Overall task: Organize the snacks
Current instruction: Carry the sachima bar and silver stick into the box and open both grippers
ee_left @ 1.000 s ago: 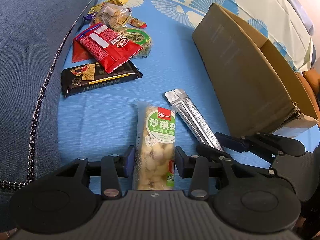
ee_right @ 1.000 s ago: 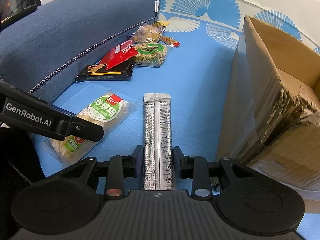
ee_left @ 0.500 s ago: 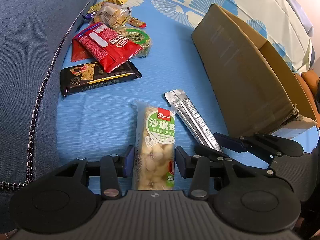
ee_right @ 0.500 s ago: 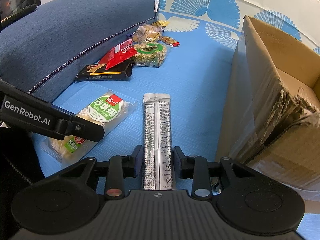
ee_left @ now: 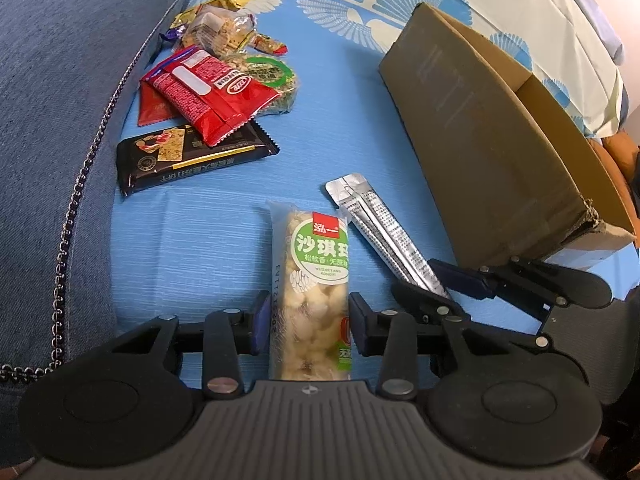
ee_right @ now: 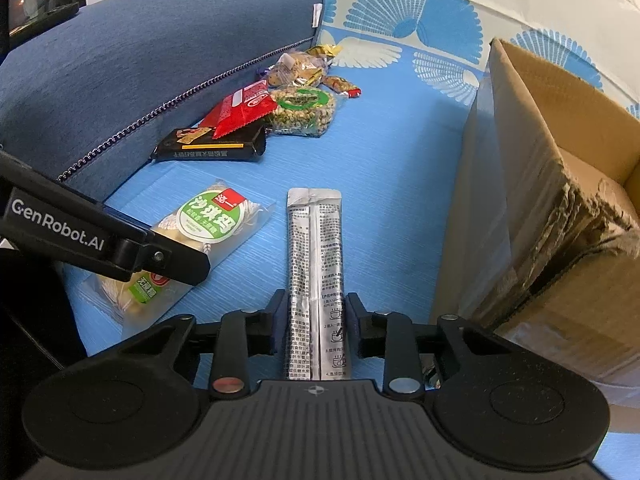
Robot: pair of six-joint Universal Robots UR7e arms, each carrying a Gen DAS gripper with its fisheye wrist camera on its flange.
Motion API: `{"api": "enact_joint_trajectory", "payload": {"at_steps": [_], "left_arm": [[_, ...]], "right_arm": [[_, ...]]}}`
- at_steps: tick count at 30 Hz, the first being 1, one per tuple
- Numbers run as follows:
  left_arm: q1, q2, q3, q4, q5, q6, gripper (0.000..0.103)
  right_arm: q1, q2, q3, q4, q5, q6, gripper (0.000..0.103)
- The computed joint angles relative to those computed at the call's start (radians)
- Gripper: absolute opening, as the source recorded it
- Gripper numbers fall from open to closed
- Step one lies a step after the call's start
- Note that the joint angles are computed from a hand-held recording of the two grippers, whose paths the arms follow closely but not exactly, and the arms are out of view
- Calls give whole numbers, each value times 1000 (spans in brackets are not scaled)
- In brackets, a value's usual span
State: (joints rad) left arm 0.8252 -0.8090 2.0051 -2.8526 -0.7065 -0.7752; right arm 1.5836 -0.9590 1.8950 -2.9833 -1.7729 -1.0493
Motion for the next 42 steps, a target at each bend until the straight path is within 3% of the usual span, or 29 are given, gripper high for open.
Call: {"api": "enact_joint_trajectory", "payload": {"at_steps": [5,17,28,33,42], "left_arm": [[-7,9,2,-20,23,19,42],[-27,11,59,-238,80,52,40],[-57,35,120,-547,152,123,40],[-61,35,124,-579,176,117,40],[-76,-5,127,-463,151,-65,40]], "right_arm": [[0,-1,6,-36,20,-12,27],[-6,-23,17,-60,95,0,25],[-17,-87,33,-24,208,-15,25],[-26,-124,22,25,275,3,25],[-37,-171,-20,58,397,65,25]]}}
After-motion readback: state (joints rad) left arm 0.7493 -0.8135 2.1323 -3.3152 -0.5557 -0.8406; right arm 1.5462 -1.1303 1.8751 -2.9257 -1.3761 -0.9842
